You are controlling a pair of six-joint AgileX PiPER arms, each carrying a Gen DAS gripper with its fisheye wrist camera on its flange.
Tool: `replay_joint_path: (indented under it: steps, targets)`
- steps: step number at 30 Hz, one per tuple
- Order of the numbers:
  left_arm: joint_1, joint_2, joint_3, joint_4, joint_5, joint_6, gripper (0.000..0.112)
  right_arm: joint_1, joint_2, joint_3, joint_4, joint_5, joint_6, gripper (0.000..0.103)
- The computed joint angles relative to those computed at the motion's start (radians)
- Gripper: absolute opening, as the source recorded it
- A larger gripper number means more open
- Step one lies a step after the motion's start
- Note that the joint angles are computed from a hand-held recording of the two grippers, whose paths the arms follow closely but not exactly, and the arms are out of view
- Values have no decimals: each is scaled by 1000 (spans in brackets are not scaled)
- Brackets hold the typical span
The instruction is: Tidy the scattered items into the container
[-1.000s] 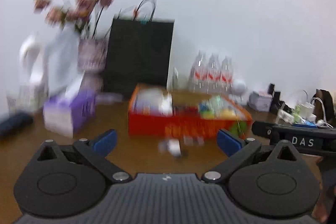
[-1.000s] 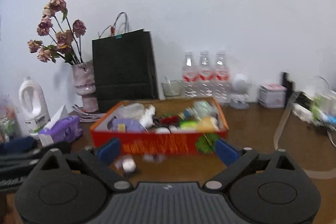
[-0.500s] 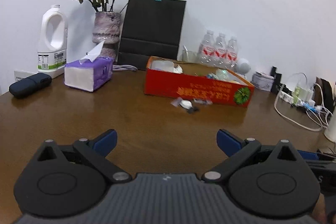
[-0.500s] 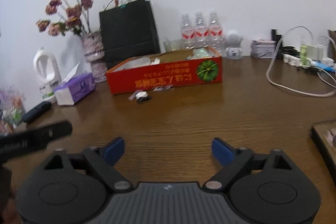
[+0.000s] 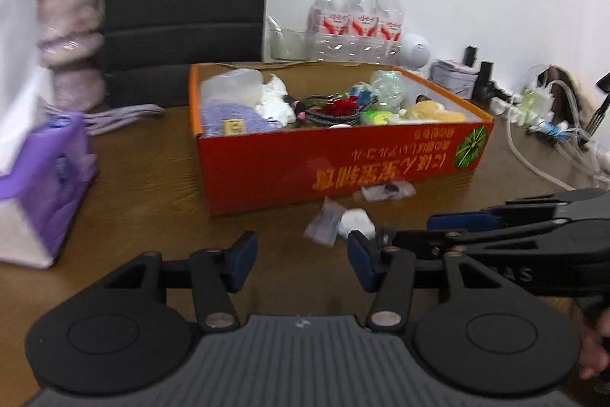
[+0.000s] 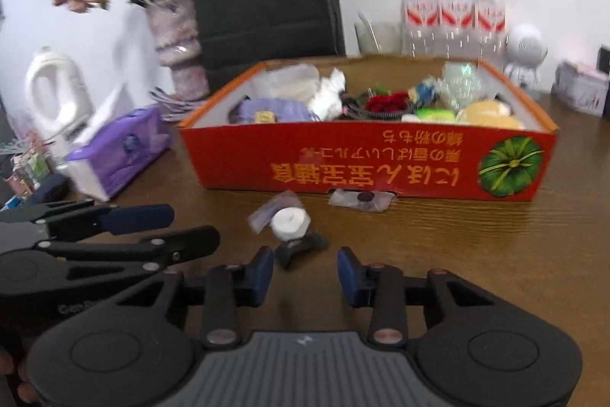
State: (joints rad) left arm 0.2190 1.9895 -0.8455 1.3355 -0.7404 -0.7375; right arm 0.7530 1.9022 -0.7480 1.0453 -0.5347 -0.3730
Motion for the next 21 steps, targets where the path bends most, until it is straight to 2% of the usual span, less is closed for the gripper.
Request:
replay_joint_path:
  steps: [2,4,6,8,10,11,12,14,16,17,18,21]
  targets:
    - [-10,54,-92,89,-20,-84,57,-30,32,-36,45,-16,-55,39]
    - [-41,93,-163,145,6,-151,59,-72,59,-84,84,15,-76,41]
    - [-68,126,-211,167,26,-191,51,-77,88,-129,162,3,-127,53]
    - [-65,157,-255,215,5,-253,48,-54,129,-181,285,-52,-237,53]
    - [-60,168,-272,239,-8,-278,45,-62,146,-201,287,-60,-252,53]
    - [-56,169,-274,252,-17,-284,40,-62,154,-213,297,-61,-274,53]
    - [-50,171,-279,277,-36,-302,30,-61,161,-228,310,-61,-304,51]
    - [-37,172,-288,324,-68,-345,19,-49,179,-245,323,-85,-328,46]
    - [-32,166,-276,324,-70,-350,19,-40,184,-243,287,-92,-322,24]
    - [-32,159,-265,313,-63,-342,18,-36,179,-237,273,-84,-328,18]
    - [-31,154,-258,309,-56,-339,17,-33,173,-228,260,-76,-331,7]
    - [-19,153,-258,307,-50,-340,15,-18,155,-195,252,-85,-337,7]
